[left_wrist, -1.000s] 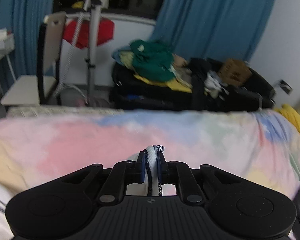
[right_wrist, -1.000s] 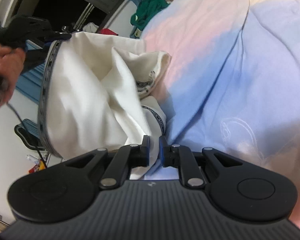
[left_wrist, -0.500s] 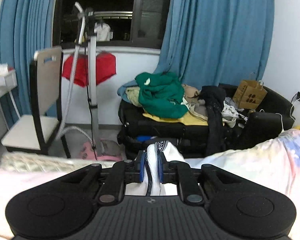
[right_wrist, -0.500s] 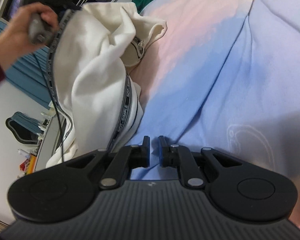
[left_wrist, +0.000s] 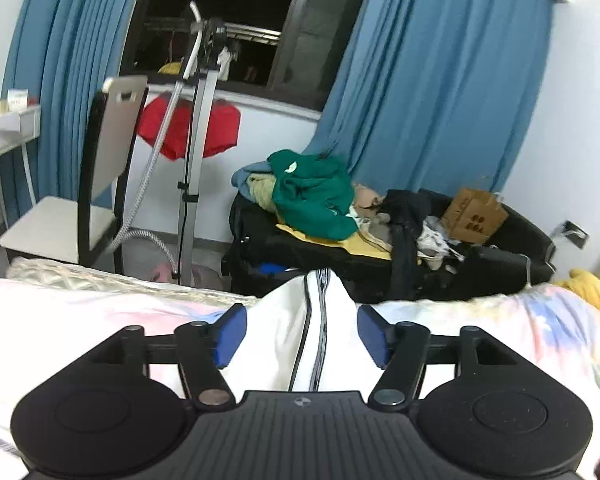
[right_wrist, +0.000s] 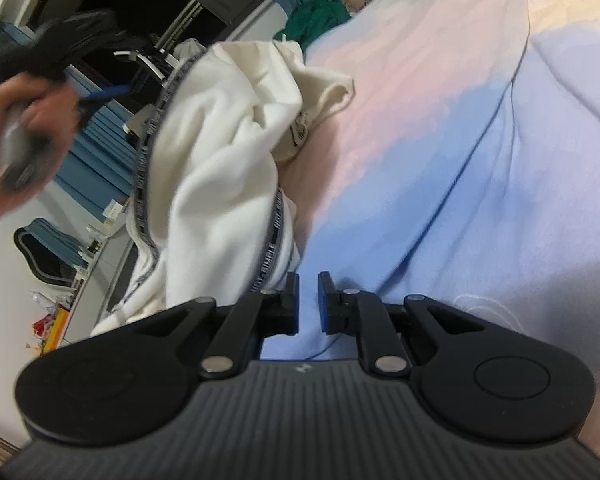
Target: Fold clothes
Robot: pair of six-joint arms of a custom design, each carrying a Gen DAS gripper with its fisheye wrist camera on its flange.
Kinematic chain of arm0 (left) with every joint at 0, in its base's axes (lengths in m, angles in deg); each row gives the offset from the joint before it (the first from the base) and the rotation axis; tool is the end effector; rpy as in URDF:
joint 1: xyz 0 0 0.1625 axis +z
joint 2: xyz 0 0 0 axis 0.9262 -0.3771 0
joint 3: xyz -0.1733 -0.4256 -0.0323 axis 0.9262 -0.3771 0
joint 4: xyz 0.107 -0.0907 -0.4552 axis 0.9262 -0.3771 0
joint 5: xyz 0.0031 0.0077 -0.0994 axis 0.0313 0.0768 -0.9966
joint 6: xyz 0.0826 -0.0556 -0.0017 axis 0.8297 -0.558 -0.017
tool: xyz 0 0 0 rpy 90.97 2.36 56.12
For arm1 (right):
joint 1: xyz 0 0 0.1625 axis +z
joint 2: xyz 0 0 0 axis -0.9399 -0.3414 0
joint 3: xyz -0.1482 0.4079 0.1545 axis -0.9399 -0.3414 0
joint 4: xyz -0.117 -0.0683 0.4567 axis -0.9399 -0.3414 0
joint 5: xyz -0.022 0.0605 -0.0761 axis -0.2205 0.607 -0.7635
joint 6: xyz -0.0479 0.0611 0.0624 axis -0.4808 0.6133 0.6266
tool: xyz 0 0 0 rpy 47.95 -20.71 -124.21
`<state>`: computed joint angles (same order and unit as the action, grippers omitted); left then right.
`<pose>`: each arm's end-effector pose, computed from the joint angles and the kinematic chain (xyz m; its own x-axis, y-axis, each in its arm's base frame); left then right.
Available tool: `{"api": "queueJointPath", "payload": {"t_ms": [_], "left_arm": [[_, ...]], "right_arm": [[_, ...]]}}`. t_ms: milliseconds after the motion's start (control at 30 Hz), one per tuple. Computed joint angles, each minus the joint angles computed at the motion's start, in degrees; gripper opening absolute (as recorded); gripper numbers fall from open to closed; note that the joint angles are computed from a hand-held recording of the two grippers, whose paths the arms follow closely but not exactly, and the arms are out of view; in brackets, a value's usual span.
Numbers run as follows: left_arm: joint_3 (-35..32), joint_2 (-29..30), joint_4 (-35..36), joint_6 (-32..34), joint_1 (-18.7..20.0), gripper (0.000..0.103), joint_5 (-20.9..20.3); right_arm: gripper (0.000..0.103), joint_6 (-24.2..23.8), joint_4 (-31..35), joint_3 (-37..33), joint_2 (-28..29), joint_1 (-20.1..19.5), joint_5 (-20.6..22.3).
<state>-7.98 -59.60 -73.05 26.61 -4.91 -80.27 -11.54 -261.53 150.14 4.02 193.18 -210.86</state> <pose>-0.2281 -0.8198 0.4164 -0.7871 0.3855 -0.4815 0.6164 0.5209 -0.5905 0.4779 -0.6166 -0.0679 -0.9517 0.3035 -0.0469 0.1568 0.3488 -0.9240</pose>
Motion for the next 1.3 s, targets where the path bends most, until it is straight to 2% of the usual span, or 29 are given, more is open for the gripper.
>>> {"api": "queueJointPath", "payload": {"t_ms": [200,367,533,633,767,867,967,1133,1200,1300], "left_arm": [[17.26,-15.49,-4.73,7.14,-0.48,0.074,-1.43],[28.52,-26.99,-4.78,8.32,0.87,0.075,-1.04],[37.66,-35.16,-8.03,10.67,1.89,0.077,1.05],[41.09,-38.42,-8.99,10.98,3.03,0.078,0.35],[43.96,-40.63,-11.45,11.92,4.37,0.079,0.36],[44.80,-40.99,-13.27,12.03,5.38,0.080,0.25],[44.52,-41.09,-13.21,9.74,6.92,0.081,-1.12],[42.79,-39.94,-12.37,8.24,7.88,0.081,-0.89],[41.90,-39.06,-12.49,7.00,8.48,0.082,-1.65],[40.60,-37.29,-12.76,5.87,9.22,0.082,-1.88]], "right_arm": [[0.013,-4.06,-1.81,0.11,-0.46,1.54,-0.63],[0.013,-6.45,-2.52,-0.27,-0.56,2.51,-1.36],[0.013,-7.72,-2.66,-0.24,-0.65,3.29,-2.14],[0.013,-8.53,-2.78,-0.40,-0.56,3.56,-2.39],[0.014,-8.76,-4.47,0.01,-0.65,3.61,-1.77],[0.015,-3.31,-5.17,2.31,-1.72,3.04,1.02],[0.025,2.55,-5.70,4.71,-2.75,2.29,4.48],[0.037,9.52,-6.41,5.22,-4.09,0.73,4.85],[0.042,10.80,-4.33,3.70,-5.09,-0.63,4.43],[0.042,8.13,0.28,-1.37,-5.63,-3.51,7.17]]}}
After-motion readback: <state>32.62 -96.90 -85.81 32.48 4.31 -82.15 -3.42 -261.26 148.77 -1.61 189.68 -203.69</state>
